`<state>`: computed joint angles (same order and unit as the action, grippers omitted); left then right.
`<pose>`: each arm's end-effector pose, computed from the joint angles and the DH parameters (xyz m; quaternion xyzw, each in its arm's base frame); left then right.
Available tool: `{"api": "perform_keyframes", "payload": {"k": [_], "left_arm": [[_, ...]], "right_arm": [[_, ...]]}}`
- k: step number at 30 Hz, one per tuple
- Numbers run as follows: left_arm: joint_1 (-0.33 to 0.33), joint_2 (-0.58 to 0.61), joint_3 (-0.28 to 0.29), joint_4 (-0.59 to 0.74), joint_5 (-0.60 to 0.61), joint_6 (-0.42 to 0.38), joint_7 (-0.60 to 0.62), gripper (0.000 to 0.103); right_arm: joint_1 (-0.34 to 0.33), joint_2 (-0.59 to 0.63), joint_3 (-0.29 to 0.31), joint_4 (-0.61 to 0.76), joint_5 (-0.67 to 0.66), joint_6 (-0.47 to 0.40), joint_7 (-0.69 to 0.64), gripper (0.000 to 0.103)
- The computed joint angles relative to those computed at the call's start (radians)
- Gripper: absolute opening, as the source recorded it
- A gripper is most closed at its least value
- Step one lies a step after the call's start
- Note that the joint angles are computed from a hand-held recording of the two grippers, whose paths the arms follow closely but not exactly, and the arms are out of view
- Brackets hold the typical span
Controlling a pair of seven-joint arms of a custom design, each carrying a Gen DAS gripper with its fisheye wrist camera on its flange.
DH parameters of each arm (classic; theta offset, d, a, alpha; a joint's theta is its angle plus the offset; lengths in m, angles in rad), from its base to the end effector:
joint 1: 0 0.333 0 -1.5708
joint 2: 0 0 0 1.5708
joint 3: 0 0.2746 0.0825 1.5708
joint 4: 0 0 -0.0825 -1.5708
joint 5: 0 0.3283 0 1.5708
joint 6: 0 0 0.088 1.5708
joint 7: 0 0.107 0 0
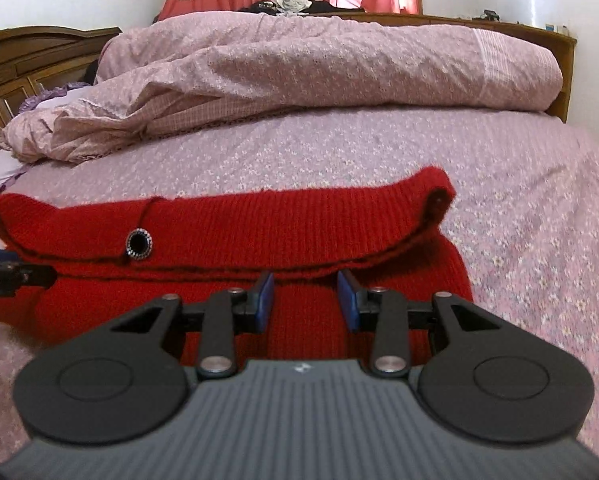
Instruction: Fold small clothes
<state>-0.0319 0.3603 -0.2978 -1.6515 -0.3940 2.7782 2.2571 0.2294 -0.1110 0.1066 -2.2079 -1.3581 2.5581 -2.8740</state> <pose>0.6193 -0.1651 0.4830 -0.4092 0.8163 -0.3551 0.2002 0.4648 0.1785 0.4545 -0.4577 0.7398 -0.3882 0.3041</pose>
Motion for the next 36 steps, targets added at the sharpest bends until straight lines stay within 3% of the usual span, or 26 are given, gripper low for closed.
{"api": "perform_keyframes", "payload": {"k": [11,18,25,31,36], "left_arm": [[-0.069,0.221,0.040,0.365,0.148,-0.106,-0.179,0.066],[-0.097,0.330,0.046,0.561,0.214,-0.149,-0.226,0.066],[-0.123,0.433,0.048,0.779,0.250,-0.216,-0.275,0.066],[-0.117,0.379,0.061,0.707,0.265,-0.199,-0.297,0.068],[-0.068,0.247,0.036,0.483,0.233,-0.125,-0.256,0.072]], "right_arm": [[-0.008,0.097,-0.041,0.129,-0.062,0.040,-0.011,0.038],[-0.016,0.158,-0.080,0.212,-0.056,0.081,-0.006,0.038],[-0.006,0.186,-0.102,0.265,-0.082,0.068,0.052,0.038],[-0.004,0.140,-0.094,0.214,-0.088,0.048,0.086,0.038],[-0.008,0.077,-0.071,0.140,-0.076,0.017,0.134,0.038]]}}
